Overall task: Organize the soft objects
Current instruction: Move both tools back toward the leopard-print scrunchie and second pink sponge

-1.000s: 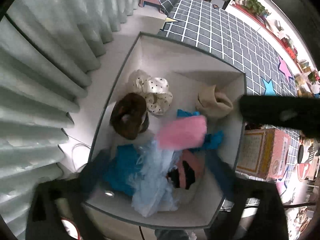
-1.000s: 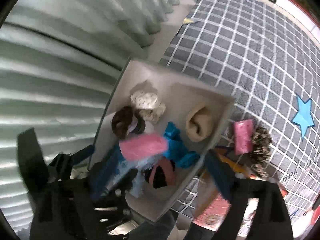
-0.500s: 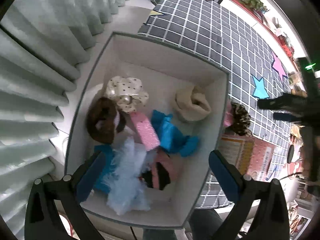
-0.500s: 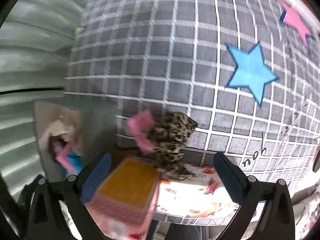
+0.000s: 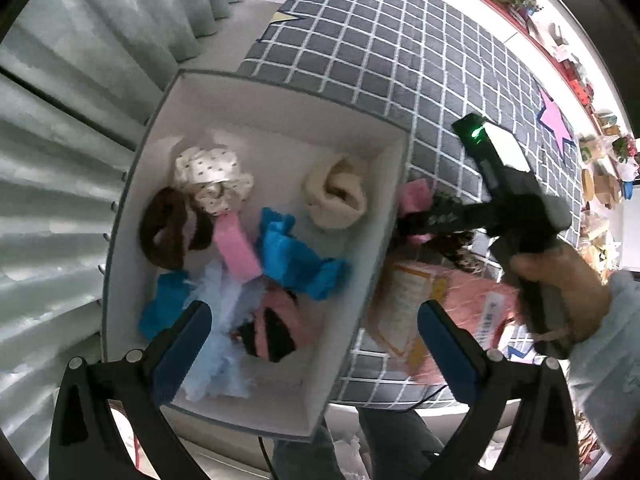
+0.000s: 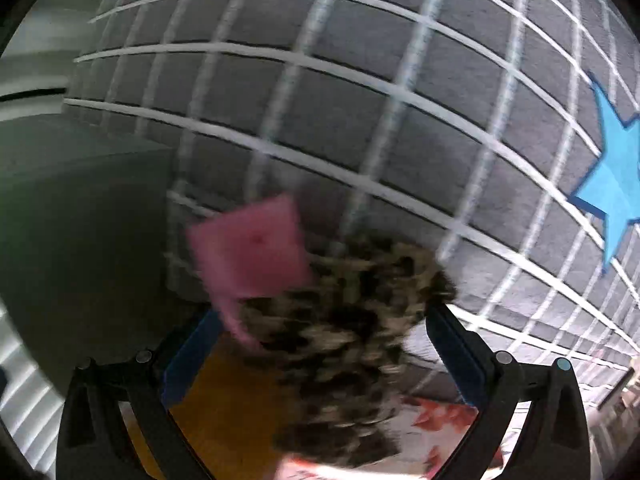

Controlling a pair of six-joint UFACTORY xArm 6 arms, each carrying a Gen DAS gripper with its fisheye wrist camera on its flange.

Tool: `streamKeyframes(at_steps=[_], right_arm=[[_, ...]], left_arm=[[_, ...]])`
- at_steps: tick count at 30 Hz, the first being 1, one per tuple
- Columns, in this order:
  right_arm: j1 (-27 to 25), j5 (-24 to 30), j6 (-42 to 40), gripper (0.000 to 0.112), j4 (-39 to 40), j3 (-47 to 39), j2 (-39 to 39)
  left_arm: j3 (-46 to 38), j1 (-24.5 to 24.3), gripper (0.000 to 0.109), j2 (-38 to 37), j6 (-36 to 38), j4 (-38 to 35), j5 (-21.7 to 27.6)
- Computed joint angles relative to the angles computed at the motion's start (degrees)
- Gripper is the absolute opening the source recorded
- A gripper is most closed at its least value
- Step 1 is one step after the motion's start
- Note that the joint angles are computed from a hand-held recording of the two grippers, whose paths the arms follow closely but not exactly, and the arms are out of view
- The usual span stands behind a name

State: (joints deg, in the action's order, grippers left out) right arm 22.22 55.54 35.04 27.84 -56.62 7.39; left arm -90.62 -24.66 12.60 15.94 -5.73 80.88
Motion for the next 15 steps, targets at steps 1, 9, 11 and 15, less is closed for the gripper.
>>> streamKeyframes(at_steps=[1, 9, 11, 15], right_arm=[[0.2, -1.0, 1.0, 0.103, -0.6, 1.9, -1.6], [-3.5, -5.3, 4.7, 0.103, 2.2, 25.6, -23.4], [-3.9, -7.2, 3.1, 0.103, 5.8, 31.7, -29.9], [-3.8, -9.5, 6.2, 0.103, 6.9, 40.7, -42.1]], left_arm=[[-0.4, -0.5, 0.103, 0.1, -0.4, -0.2, 0.3], [-4.8, -6.6, 0.103, 2.3, -1.4, -2.2, 1.6], [-5.5, -8.5, 0.103, 2.9, -1.8, -2.7, 2.0], [-6.6, -11.7, 0.103, 4.0, -3.5, -3.0, 2.9]])
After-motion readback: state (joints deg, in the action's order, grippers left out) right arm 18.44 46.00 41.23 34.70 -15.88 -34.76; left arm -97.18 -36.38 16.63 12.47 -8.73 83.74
